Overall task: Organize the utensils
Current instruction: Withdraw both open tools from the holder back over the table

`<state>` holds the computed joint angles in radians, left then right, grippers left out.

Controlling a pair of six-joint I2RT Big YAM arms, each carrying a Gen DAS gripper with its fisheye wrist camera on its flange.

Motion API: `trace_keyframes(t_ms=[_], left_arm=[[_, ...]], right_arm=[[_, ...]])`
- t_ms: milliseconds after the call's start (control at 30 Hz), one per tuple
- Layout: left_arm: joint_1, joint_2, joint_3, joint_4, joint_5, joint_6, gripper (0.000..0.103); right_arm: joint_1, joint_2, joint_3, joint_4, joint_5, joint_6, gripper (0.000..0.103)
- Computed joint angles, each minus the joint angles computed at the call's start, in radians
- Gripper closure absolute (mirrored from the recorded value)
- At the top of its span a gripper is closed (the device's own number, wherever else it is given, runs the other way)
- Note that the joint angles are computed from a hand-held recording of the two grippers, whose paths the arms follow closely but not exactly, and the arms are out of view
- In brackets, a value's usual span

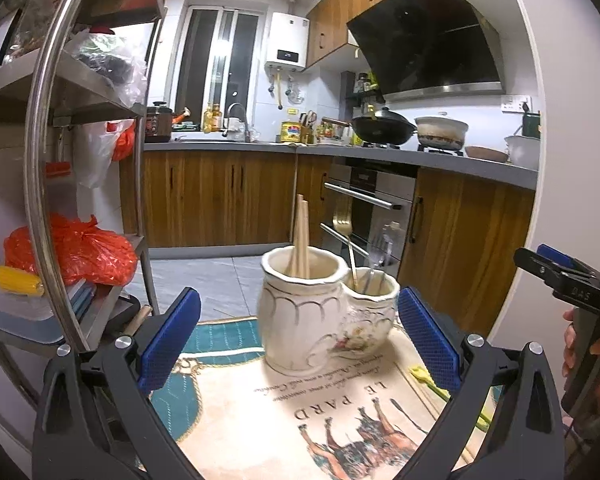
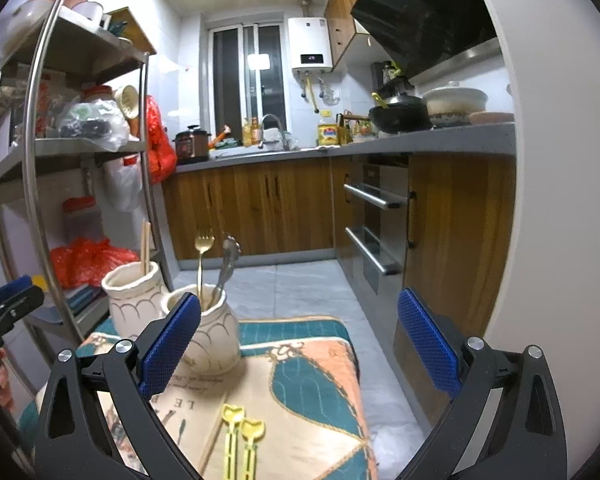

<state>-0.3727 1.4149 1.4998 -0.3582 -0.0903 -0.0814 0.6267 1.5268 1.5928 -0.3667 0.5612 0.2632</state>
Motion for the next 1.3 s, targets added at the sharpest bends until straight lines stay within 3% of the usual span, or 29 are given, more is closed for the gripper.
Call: trace_keyframes(t_ms=[267,767,1067,1167,1300], left_arm=[[-0.038,0.016,0.013,-0.059,0.019,-0.011,0.006],[-0.075,0.098,0.076,-0.235,0.075,-0.062,0.006],[-0.120,0.142,0.096,-0.333,0.065,-0.052,0.006],[-0.140,0.172,0.132,-0.391,0.048,-0.051,0.010],[-0.168,0.211,0.170,-0.468,0.025,-0.040,0.028]], right_arm=[[-0.005,-0.012,-0.023,-0.034,-0.012,0.004,0.005],[-0.031,-0.012,-0.052,-0.099,-0.073,0.018,0.005],[-0.038,0.006,-0.041,-0.138,-0.110,0.029,0.005],[-0.039,0.011,-0.036,-0.151,-0.104,0.039,0.005],[-0.041,0.012,-0.036,-0.166,-0.113,0.059,0.005]])
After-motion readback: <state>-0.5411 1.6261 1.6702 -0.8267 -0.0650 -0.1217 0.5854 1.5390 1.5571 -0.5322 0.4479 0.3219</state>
